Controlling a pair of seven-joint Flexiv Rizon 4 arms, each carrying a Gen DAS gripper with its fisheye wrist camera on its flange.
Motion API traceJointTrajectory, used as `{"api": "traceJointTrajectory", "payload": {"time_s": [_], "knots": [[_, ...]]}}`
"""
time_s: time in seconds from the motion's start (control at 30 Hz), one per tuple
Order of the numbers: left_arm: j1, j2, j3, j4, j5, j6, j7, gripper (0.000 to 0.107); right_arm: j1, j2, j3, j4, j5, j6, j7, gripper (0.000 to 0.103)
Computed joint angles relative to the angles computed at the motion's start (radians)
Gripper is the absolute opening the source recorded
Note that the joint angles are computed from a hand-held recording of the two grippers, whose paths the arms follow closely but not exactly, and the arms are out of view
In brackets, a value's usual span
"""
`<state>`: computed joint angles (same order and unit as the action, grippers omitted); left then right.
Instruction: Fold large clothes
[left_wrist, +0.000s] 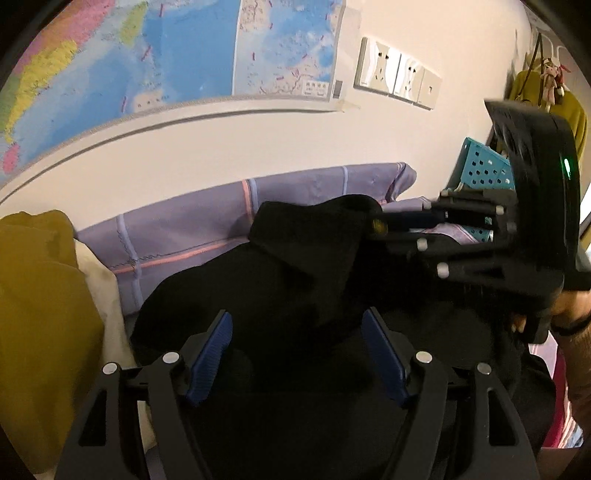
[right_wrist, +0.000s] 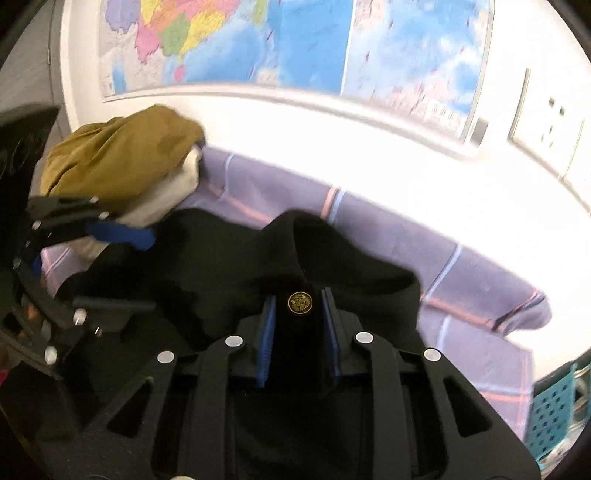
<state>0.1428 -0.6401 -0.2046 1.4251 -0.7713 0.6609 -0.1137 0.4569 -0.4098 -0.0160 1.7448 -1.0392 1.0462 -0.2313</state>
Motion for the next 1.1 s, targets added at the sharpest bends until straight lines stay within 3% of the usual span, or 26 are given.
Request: {"api": "traceJointTrajectory", "payload": {"time_s": [0.33, 0.47, 0.53, 0.67, 0.77, 0.87, 0.97, 1.0, 1.03, 1.07, 1.1], "knots": [[0.026, -0.008, 0.021, 0.010, 0.030, 0.003, -0.001, 0.071, 0.001, -0.158, -0.004, -0.150, 0.207, -0.095, -0.215, 0.027], [0.076, 0.019, 0.025, 0.051, -0.003, -0.005, 0.056, 0.079, 0.023, -0.081, -0.039, -0.065, 0.177, -0.062, -0.127, 0.054], [0.102, 0.030, 0.036, 0.061, -0.010, -0.042, 0.066, 0.082, 0.031, 0.006, -0.066, 0.038, 0.064, 0.000, 0.000, 0.060], [0.147, 0.052, 0.074, 0.099, -0.001, -0.120, 0.093, 0.085, -0.018, 0.167, -0.040, 0.238, -0.146, 0.166, 0.251, 0.064], [0.148, 0.066, 0.098, 0.130, 0.026, -0.137, 0.119, 0.086, -0.027, 0.237, 0.032, 0.335, -0.166, 0.108, 0.281, 0.068], [0.115, 0.078, 0.120, 0.170, 0.068, -0.077, 0.122, 0.085, -0.035, 0.265, 0.099, 0.395, -0.139, 0.007, 0.325, 0.073], [0.097, 0.073, 0.113, 0.195, 0.064, 0.002, 0.101, 0.063, -0.089, 0.295, 0.119, 0.474, -0.213, 0.049, 0.531, 0.072], [0.095, 0.072, 0.103, 0.201, 0.048, 0.027, 0.101, 0.041, -0.112, 0.311, 0.118, 0.506, -0.269, 0.080, 0.630, 0.072], [0.088, 0.068, 0.105, 0.194, 0.051, 0.048, 0.081, 0.029, -0.129, 0.314, 0.121, 0.514, -0.291, 0.085, 0.664, 0.071], [0.089, 0.062, 0.104, 0.181, 0.050, 0.045, 0.053, 0.026, -0.137, 0.323, 0.131, 0.529, -0.302, 0.067, 0.699, 0.071], [0.095, 0.053, 0.101, 0.164, 0.043, 0.032, 0.025, 0.017, -0.144, 0.326, 0.140, 0.537, -0.304, 0.060, 0.713, 0.071]]}}
